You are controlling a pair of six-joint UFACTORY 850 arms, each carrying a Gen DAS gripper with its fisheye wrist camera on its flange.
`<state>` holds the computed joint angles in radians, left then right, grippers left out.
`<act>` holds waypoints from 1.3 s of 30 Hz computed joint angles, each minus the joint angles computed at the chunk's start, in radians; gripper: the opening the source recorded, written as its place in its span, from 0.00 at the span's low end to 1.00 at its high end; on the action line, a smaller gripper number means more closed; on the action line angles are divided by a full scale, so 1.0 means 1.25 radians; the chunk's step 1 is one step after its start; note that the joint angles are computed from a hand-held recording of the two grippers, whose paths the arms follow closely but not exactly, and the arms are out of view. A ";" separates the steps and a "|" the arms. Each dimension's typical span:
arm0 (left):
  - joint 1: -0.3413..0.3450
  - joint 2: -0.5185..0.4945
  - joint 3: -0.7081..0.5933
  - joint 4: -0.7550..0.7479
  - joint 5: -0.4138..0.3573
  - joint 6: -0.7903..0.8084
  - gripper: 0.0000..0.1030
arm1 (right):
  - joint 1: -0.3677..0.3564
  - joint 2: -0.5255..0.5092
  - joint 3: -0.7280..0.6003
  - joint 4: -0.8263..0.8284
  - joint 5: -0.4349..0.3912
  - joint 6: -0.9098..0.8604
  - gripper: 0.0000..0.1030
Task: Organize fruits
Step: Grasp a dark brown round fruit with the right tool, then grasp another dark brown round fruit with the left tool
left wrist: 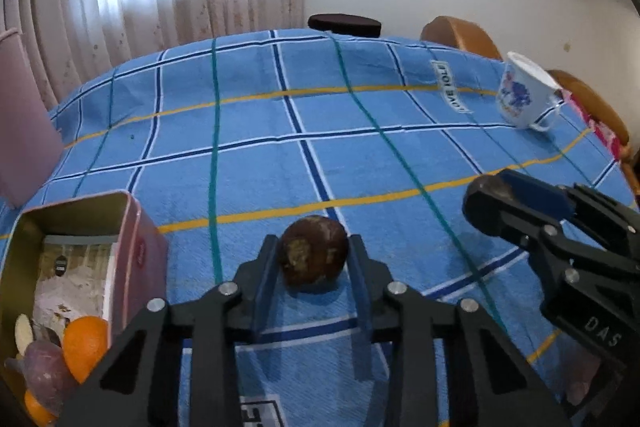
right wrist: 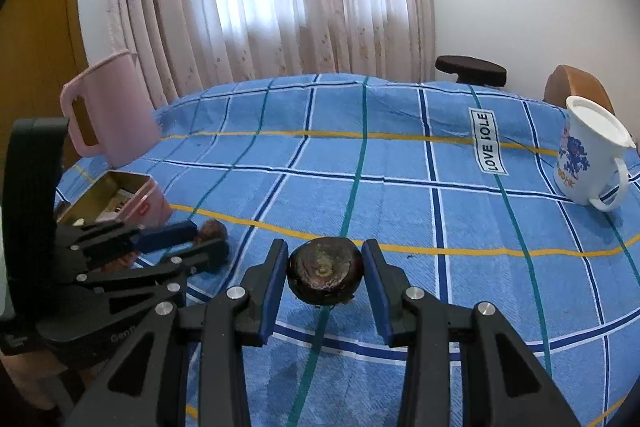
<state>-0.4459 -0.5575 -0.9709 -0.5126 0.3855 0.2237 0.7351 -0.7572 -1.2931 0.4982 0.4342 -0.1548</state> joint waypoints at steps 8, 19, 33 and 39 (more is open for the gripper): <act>0.012 0.030 0.047 0.169 0.047 -0.165 0.22 | 0.004 0.008 0.014 -0.018 0.030 0.017 0.39; 0.006 0.021 0.034 0.128 0.026 -0.119 0.30 | 0.004 0.012 0.022 -0.029 0.047 0.025 0.39; 0.011 0.048 0.080 0.271 0.081 -0.248 0.21 | 0.003 0.028 0.055 -0.073 0.102 0.080 0.39; 0.010 0.063 0.105 0.279 0.130 -0.267 0.21 | 0.006 0.029 0.059 -0.069 0.115 0.075 0.39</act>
<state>-0.4339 -0.4787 -0.8392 -0.1638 0.5480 -0.1096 0.7424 -0.7207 -1.2190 0.4121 0.5784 -0.0615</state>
